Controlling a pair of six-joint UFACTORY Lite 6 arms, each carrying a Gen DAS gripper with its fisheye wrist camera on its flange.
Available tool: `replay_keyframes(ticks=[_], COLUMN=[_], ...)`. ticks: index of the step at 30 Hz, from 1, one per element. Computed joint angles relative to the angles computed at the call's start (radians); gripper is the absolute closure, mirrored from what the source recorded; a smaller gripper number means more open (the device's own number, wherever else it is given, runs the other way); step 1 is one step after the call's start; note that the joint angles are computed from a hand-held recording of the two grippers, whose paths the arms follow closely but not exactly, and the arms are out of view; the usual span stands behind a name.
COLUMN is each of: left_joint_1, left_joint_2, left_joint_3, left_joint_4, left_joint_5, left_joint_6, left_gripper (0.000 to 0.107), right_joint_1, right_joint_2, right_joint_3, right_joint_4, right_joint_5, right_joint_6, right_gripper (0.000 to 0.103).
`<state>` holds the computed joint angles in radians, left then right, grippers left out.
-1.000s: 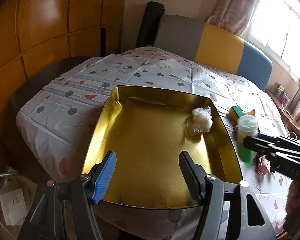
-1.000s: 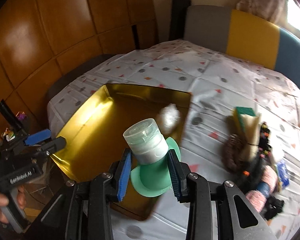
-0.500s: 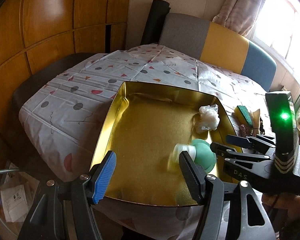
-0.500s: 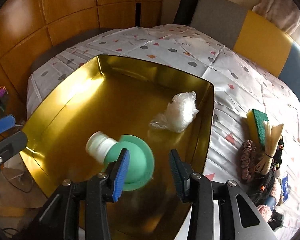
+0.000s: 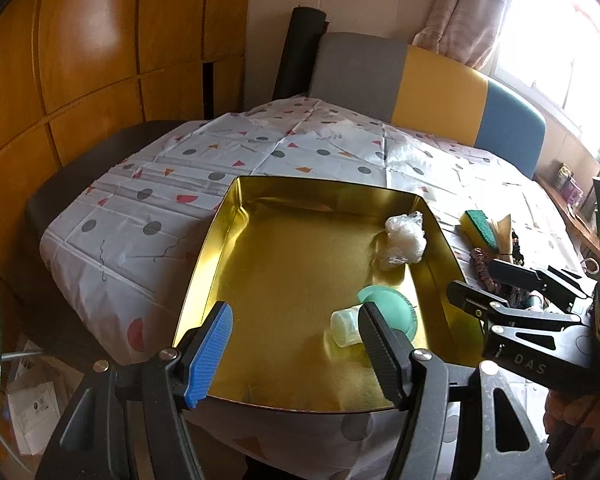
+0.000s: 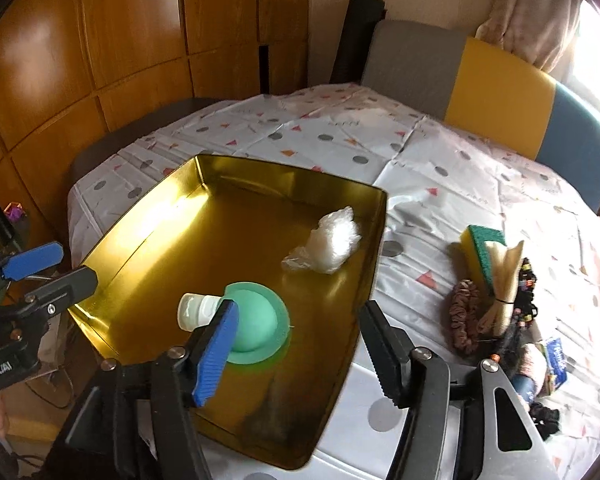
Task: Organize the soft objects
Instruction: 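Carry the green-capped bottle into the gold tray and release it with the right gripper, then move both tools back toward the remaining item pile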
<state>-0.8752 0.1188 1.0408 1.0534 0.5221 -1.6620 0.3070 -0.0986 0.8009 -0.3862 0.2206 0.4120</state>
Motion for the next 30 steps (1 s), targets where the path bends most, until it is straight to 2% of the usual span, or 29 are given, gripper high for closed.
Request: replay_keyframes(ticks=[3,9,19,30], left_joint_1=[-0.024,-0.055,-0.112,-0.165], left_joint_2=[0.005,0.037,0.114,0.187], left_joint_3=[0.015,0.058,0.155,0.25], left_joint_4=[0.01,-0.005,-0.038,-0.082], left_joint_5=[0.023,0.041,0.07,0.089], left_joint_6=[0.0,0.031,0.087,0.165], left_gripper=[0.041,0.04,0.04,0.04], right_joint_1=[-0.024,-0.117,-0.447,-0.786], right_joint_2=[-0.06,-0.172,-0.29,-0.301], right_joint_3=[-0.042,-0.113,-0.169,-0.17], right_joint_4=[0.01,0.106,0.633,1.098], right_joint_5=[-0.004,-0.007,0.021,0.093], right_joint_6=[-0.019,-0.156,-0.821,-1.392], right_gripper=[0.031,0.03,0.029,0.025])
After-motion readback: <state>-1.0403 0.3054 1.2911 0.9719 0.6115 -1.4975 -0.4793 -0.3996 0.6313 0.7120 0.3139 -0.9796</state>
